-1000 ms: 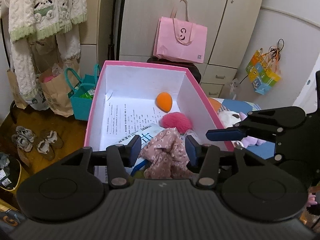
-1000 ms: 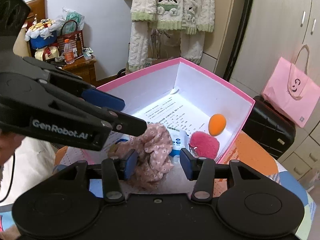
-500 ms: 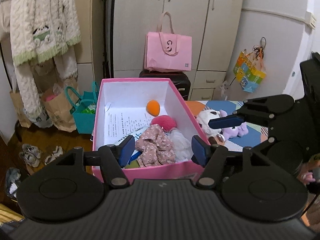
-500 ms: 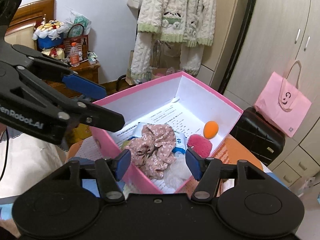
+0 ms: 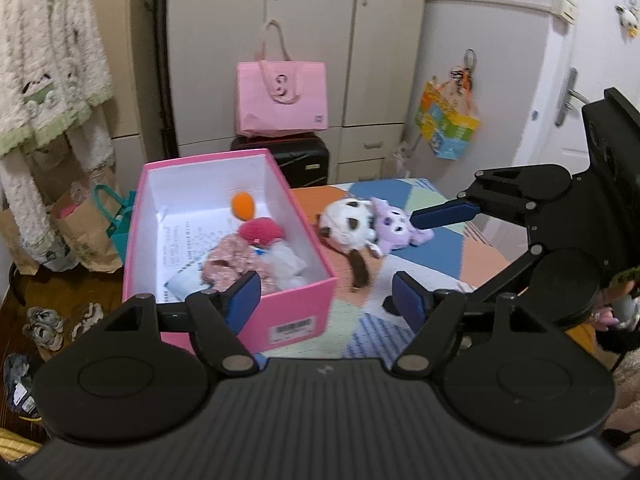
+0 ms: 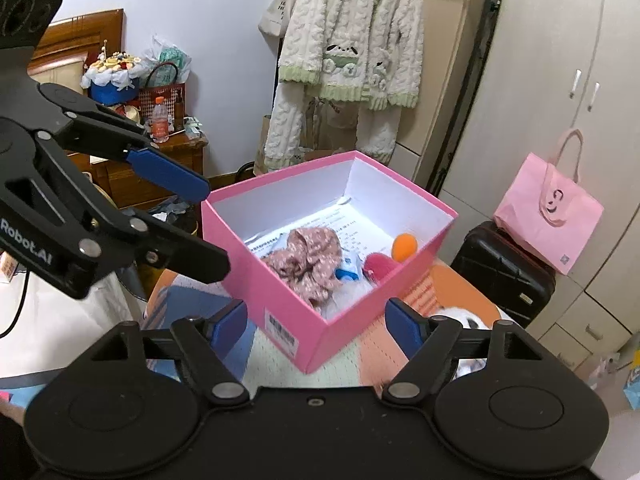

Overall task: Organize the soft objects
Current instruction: 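Withdraw the left tool from the box toward the purple plush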

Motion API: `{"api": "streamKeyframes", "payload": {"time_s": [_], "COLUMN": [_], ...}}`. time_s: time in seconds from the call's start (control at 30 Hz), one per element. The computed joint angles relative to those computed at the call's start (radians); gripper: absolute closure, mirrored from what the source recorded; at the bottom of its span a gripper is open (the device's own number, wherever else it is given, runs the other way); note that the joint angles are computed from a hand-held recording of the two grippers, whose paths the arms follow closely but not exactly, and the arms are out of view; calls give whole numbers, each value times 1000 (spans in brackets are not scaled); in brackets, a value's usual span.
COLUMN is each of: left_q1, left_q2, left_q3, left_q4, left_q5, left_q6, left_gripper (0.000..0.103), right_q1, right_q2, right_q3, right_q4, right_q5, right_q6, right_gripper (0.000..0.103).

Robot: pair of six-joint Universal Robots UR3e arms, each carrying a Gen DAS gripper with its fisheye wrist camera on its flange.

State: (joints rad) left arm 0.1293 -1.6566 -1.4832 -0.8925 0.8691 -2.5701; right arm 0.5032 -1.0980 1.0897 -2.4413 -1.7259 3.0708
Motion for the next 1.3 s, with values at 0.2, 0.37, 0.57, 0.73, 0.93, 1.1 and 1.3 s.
{"api": "streamKeyframes", "payload": {"time_s": [0.2,0.37,0.57,0.73,0.93,1.1,1.3], "left_q1": [-77,-166,-283,-347,-399,-431,-458], "left_q2": [19,-43,-168,-297,-459,-579,-743], "left_q3": [-29,45,159,293,449,534,715], "left_q4": [13,-45,-34,-57,-39,29,23], "left_q5": [24,44,96,115,128,138,147], "left_q6": [18,11,-28,-59,-124,-174,-237], "left_gripper": [28,27,27,27,27,27,28], "right_q1": [-60,-124,-231,-333,-419,-476,-533], "right_q2": [-227,-375,-489,-507,-444,-363,-265], "right_q3": [378,610,810,937,1014,1050,1039], "right_q4": [-181,-272,-382,-518,-666,-796,-885], "right_q5": [17,56,145,231,294,318,346], "right_q6": [21,21,-21,-82,-157,-198,-259], "right_gripper": [21,21,20,20,20,20,20]}}
